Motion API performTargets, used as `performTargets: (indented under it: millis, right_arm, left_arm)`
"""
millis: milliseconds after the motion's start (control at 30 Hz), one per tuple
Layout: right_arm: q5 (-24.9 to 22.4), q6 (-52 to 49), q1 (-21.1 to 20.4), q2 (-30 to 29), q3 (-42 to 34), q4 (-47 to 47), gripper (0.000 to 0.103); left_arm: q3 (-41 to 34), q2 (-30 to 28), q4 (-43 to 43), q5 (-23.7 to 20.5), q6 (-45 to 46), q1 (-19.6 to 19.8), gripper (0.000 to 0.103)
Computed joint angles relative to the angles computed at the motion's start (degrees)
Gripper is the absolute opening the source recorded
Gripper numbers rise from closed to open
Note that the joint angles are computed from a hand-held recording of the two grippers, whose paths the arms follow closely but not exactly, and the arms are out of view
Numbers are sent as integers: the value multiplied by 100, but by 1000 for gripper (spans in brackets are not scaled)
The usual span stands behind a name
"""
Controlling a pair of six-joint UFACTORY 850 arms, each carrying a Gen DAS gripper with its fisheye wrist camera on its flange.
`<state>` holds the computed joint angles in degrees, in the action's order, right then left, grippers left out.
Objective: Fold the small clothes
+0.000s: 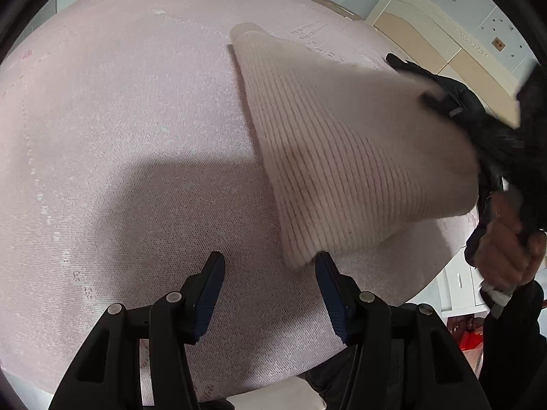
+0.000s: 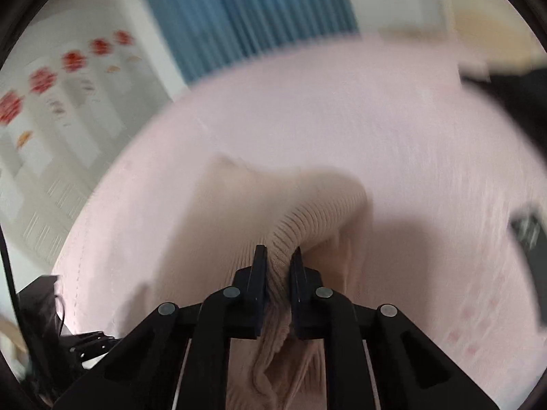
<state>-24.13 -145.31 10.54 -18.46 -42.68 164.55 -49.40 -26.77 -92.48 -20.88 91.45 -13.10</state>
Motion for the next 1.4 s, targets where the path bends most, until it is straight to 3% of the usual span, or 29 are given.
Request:
performTargets:
  millis: [67,100,133,200,267,433,467,533,633,733,900,1100,1233,1400]
  right_arm:
    - [-795,87,-169,187,350,-168,11]
    - [-842,490,-295,175,383,-403,11]
    - [-649,653,-370,69,330,-406,10]
    - [196,466,-344,-421,-6,-54,10]
    - [301,474,-344,-539,-27,208,12]
    - [200,1526,-506,-297,128,-466,42]
    - [90,1877,-541,-284,162,-738,44]
    - [-74,2800,-599,-380,100,-1631,57]
    - [-91,3442,-586,-632,-86,-2258,69]
    - [-506,4048,-748,-996,-256,-2770,76]
    - [-1033,4458,-892,-1407,-549,-3274,76]
    - [-1346,5036,-1026,-1590,-737,-4037,43]
    - [-1412,4971,-1007,-1122,-505,-3892,36]
    - [-680,4711,-714,-31,-119,-3313,35]
  left_arm:
    - [-4,-22,-56,-195,94,70,56]
    - [-13,-34,-20,-281,57,101,57]
    - [-26,-45,48,-309,-5,109,57]
    - [-32,-46,77,-212,-14,84,54]
    - [-33,-30,99,-116,-37,54,54]
    - [23,41,94,-239,-108,195,55]
    - [61,79,-7,-208,-37,212,55]
    - [127,153,-324,-221,193,276,55]
    - [102,191,-412,-398,172,414,55]
    - [94,248,-537,-565,263,581,55]
    - [25,231,-575,-573,276,745,55]
    - [3,185,-705,-744,126,873,55]
    - [41,252,-869,-613,186,847,55]
    - [68,445,-1515,235,694,660,55]
